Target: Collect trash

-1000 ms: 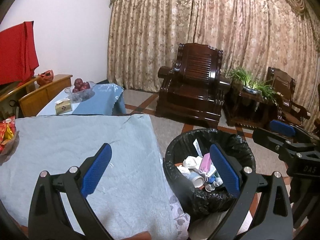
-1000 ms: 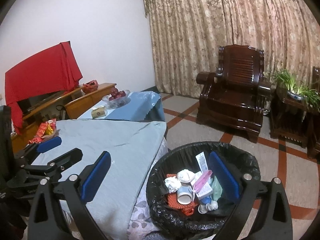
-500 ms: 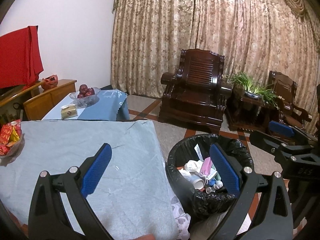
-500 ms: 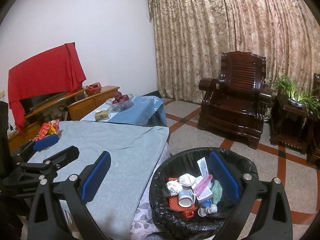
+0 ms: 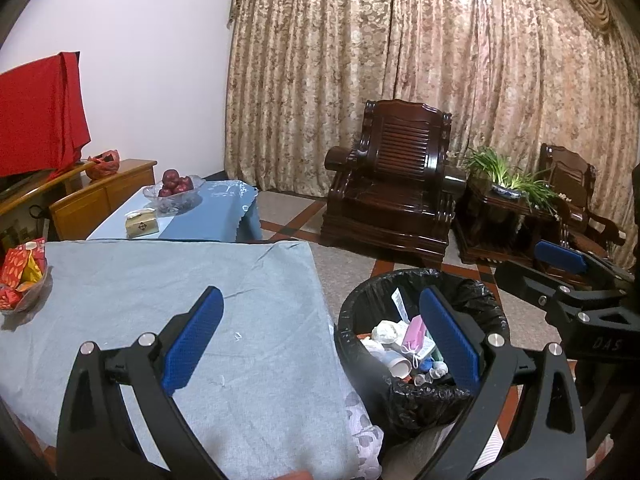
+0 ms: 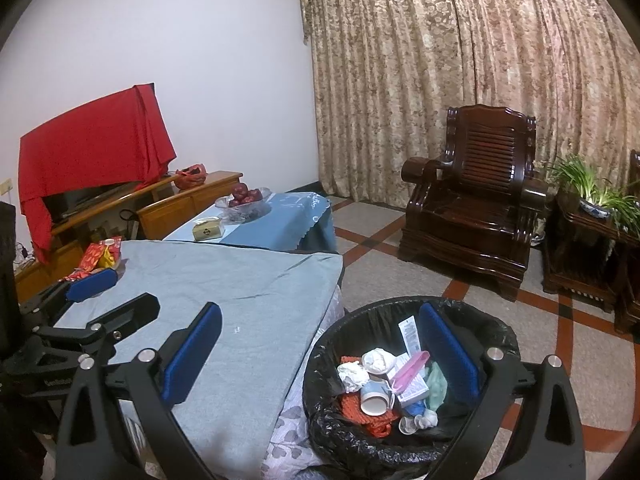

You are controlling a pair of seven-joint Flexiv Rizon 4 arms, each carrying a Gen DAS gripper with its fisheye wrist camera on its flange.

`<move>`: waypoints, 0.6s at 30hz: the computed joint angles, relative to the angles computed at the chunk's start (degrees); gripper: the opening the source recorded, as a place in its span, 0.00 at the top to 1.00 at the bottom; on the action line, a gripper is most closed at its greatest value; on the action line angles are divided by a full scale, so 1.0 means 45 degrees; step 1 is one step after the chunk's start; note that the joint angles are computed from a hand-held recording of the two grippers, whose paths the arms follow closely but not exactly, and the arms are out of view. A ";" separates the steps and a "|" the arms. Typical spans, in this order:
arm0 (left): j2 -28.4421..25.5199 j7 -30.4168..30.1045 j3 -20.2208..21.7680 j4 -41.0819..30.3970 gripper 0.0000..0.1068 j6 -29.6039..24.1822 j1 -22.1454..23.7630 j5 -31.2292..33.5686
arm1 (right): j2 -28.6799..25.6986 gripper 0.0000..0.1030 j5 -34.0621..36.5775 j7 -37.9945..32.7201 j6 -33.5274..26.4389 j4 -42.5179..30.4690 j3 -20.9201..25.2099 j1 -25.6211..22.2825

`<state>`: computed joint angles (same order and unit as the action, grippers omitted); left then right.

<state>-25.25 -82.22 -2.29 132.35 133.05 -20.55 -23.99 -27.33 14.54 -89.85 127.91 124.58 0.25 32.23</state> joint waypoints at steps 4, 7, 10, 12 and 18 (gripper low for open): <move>-0.0007 -0.0035 0.0003 0.0001 0.10 0.0010 0.0011 0.0027 | -0.0034 0.06 0.0024 -0.0006 -0.0077 -0.0079 -0.0018 0.0056; -0.0049 -0.0074 0.0002 -0.0031 0.10 -0.0058 0.0113 0.0132 | -0.0032 0.06 0.0014 0.0026 -0.0076 -0.0073 0.0003 0.0036; -0.0069 -0.0098 0.0008 -0.0054 0.10 -0.0106 0.0155 0.0182 | -0.0067 0.06 0.0013 0.0050 -0.0109 -0.0104 -0.0009 0.0062; -0.0088 -0.0133 0.0015 -0.0049 0.10 -0.0110 0.0200 0.0246 | -0.0092 0.06 -0.0032 0.0079 -0.0096 -0.0104 0.0013 0.0030; -0.0170 -0.0187 0.0027 -0.0087 0.10 -0.0121 0.0295 0.0395 | -0.0086 0.06 -0.0054 0.0103 -0.0101 -0.0100 -0.0004 0.0036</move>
<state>-26.01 -83.07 -2.16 131.95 132.51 -19.22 -22.22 -27.72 14.29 -89.39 127.46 124.14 0.24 32.40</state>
